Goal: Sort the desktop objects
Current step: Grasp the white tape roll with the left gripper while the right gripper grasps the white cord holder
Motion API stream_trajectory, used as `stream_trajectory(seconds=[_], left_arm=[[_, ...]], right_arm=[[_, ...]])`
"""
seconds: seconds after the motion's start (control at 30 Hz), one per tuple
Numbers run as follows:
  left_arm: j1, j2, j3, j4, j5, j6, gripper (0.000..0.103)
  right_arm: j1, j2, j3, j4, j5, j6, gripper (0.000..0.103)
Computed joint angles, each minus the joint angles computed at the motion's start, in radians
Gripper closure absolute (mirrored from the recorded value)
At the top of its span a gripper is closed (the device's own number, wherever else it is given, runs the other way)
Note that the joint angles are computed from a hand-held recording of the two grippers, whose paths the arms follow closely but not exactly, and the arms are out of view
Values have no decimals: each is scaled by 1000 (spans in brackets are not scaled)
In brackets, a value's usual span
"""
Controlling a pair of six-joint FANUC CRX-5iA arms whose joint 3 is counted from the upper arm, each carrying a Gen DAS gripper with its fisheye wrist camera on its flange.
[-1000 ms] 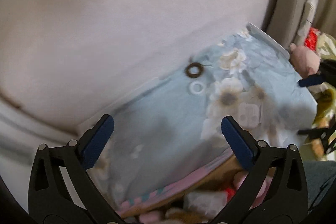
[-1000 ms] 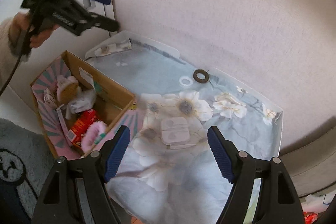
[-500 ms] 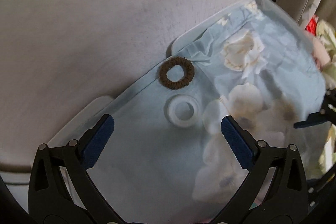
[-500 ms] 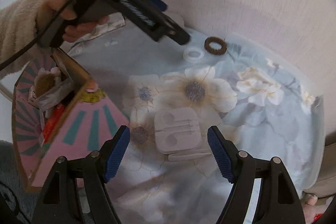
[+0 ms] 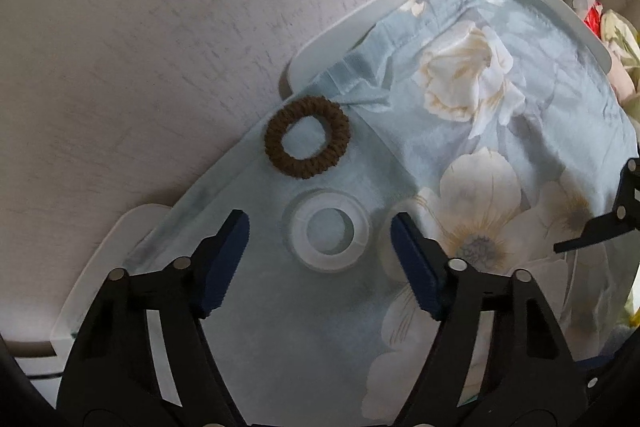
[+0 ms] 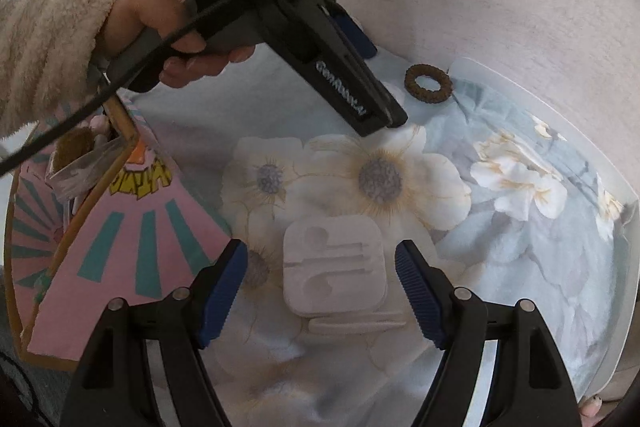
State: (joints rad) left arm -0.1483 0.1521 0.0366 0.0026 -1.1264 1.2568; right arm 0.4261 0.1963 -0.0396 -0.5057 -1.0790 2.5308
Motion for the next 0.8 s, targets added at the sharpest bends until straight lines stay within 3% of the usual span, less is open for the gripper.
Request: stream_trajectory(seconds=[0.3, 0.4, 0.6, 0.8], left_arm=[[8, -38, -53, 30, 29, -35, 62], [5, -51, -67, 24, 35, -40, 62], [10, -81, -93, 27, 45, -42, 62], [29, -102, -104, 26, 40, -24, 63]], right_arm=[[-12, 27, 14, -32, -19, 61, 31], [1, 14, -14, -15, 17, 99, 50], [19, -16, -45, 13, 56, 135, 51], [-18, 6, 8, -32, -2, 88, 51]])
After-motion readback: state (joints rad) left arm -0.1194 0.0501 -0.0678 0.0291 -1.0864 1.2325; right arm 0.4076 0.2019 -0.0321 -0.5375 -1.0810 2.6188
